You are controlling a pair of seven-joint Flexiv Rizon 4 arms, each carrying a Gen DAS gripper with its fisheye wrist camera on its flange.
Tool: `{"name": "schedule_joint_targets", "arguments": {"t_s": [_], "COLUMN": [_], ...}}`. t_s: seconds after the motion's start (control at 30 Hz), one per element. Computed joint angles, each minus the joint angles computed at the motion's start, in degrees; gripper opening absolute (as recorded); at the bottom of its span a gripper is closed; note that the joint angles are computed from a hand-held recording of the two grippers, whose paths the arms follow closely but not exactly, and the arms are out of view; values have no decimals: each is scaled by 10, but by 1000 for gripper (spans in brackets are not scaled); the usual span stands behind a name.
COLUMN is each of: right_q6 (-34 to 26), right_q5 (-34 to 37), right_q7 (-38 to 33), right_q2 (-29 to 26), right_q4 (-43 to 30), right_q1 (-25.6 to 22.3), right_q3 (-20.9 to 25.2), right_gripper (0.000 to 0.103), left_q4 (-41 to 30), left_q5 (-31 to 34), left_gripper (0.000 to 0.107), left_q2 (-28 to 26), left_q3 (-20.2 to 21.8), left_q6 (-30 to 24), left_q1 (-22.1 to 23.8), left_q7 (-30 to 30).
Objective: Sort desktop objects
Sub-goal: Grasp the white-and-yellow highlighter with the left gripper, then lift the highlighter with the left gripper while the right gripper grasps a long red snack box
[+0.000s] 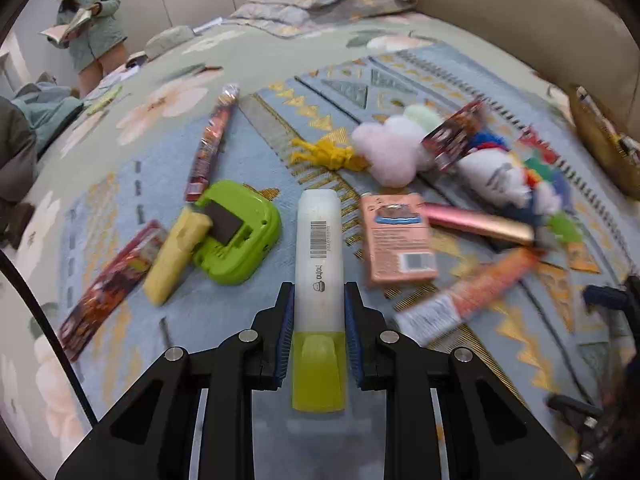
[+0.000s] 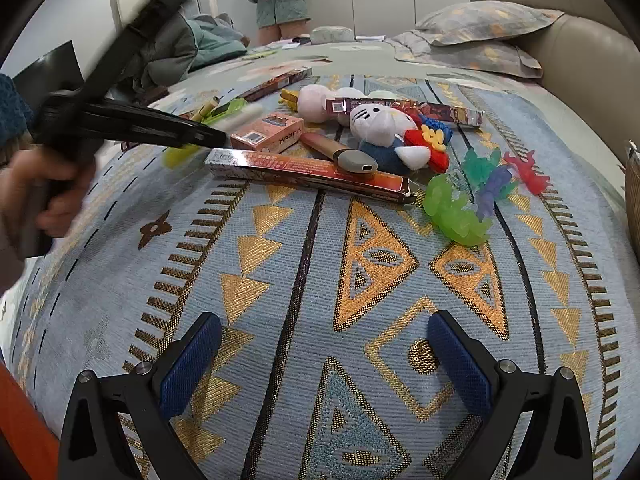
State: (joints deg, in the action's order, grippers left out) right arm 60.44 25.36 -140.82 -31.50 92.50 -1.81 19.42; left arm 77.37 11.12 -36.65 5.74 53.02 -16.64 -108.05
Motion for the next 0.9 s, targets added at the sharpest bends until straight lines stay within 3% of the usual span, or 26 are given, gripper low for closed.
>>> {"name": "schedule_joint_targets", "arguments": {"t_s": [0.1, 0.17, 0.3, 0.37, 0.4, 0.47, 0.6, 0.73, 0.9], "right_q6": [-67, -90, -27, -43, -69, -125, -160, -120, -147], "right_q5": [-29, -12, -25, -29, -29, -25, -24, -68, -83], "right_q7": [25, 0, -54, -46, -27, -8, -53, -32, -5], "right_q2": [7, 13, 15, 1, -11, -29, -38, -54, -89], "right_q4": [-19, -30, -32, -63, -89, -133, -155, -155, -206], "right_q1": [5, -12, 3, 0, -2, -9, -3, 45, 49], "right_q3": [-17, -9, -27, -30, -33, -29, -21, -51, -42], "right_gripper": [103, 103, 102, 80, 75, 54, 53, 53, 54], "left_q4": [10, -7, -47, -61, -66, -63, -52, -10, -38], "left_q5": [16, 57, 90, 84, 92, 102, 124, 90, 141], "left_gripper": [21, 21, 21, 21, 21, 21, 21, 21, 21], "left_q2": [51, 76, 109, 113, 114, 113, 99, 88, 81], "left_q3": [17, 35, 30, 13, 11, 7, 11, 2, 40], "left_q6": [-24, -50, -77, -63, -44, -4, 25, 58, -56], "left_q1": [-24, -47, -59, -53, -56, -57, -67, -45, -77], "left_q7": [-44, -92, -181, -219, -247, -286, -337, -343, -369]}}
